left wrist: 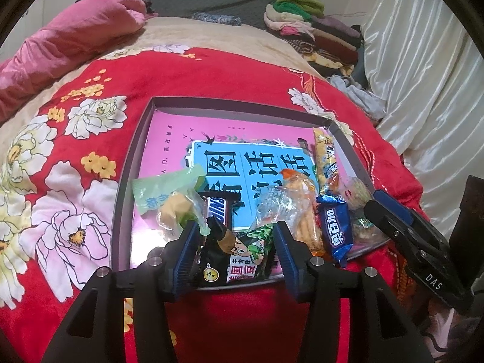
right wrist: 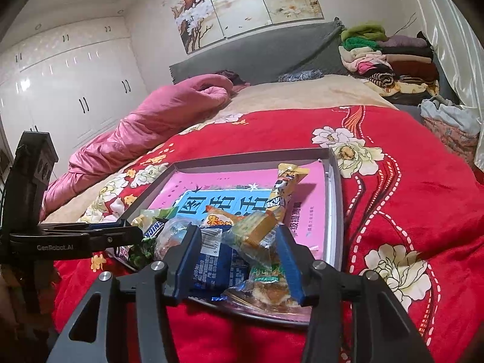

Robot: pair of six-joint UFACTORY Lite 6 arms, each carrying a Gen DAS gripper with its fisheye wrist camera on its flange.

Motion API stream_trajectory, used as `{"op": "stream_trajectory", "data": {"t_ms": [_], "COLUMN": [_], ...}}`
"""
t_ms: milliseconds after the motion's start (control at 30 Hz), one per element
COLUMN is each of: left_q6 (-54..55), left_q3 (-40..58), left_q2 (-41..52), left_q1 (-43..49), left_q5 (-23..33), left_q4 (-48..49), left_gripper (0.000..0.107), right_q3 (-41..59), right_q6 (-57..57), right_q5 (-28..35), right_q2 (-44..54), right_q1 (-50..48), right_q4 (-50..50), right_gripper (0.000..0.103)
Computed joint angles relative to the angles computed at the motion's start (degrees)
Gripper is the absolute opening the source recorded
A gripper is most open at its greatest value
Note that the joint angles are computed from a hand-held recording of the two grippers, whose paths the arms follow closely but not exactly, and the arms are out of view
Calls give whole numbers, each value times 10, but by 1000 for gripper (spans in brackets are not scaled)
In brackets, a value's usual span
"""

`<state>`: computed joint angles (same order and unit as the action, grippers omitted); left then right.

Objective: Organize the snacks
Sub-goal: 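Lower the black bag into the lid and open left while right releases the cake packet, then withdraw both open grippers from the box lid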

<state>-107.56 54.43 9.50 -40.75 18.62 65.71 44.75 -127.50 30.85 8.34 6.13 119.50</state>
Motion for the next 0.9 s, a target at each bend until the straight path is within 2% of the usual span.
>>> {"op": "stream_trajectory", "data": {"t_ms": [133, 200, 300, 433, 567, 667, 733, 800, 900], "left_q6": [-2, -2, 3, 3, 5, 8, 8, 9, -4], "left_q3": [-1, -1, -2, -4, -5, -5, -7, -9, -18], "left_q2": [-2, -4, -8, -14, -24, -32, -38, -45, -60], "left_q1": [-2, -3, -5, -7, -14, -19, -19, -23, -37], "left_q5": [3, 6, 8, 11, 23, 35, 35, 40, 56], "left_q4": [1, 1, -5, -7, -8, -9, -11, -14, -7], "left_gripper": [58, 59, 61, 70, 76, 78, 78, 78, 78], "right_q3": [-5, -4, -5, -16, -40, -55, -64, -70, -86], "right_q6": [-3, -1, 0, -12, -57, -90, -121, -136, -146], "right_q5": [-5, -4, -3, 4, 3, -6, -21, -32, -42], "right_q2": [-7, -7, -10, -23, -58, -81, -96, -108, -133], "right_q1": [1, 0, -2, -5, 0, 9, 19, 27, 35], "right_q4": [4, 2, 3, 17, 61, 96, 127, 144, 160], "right_gripper": [52, 57, 58, 59, 72, 75, 79, 88, 90]}}
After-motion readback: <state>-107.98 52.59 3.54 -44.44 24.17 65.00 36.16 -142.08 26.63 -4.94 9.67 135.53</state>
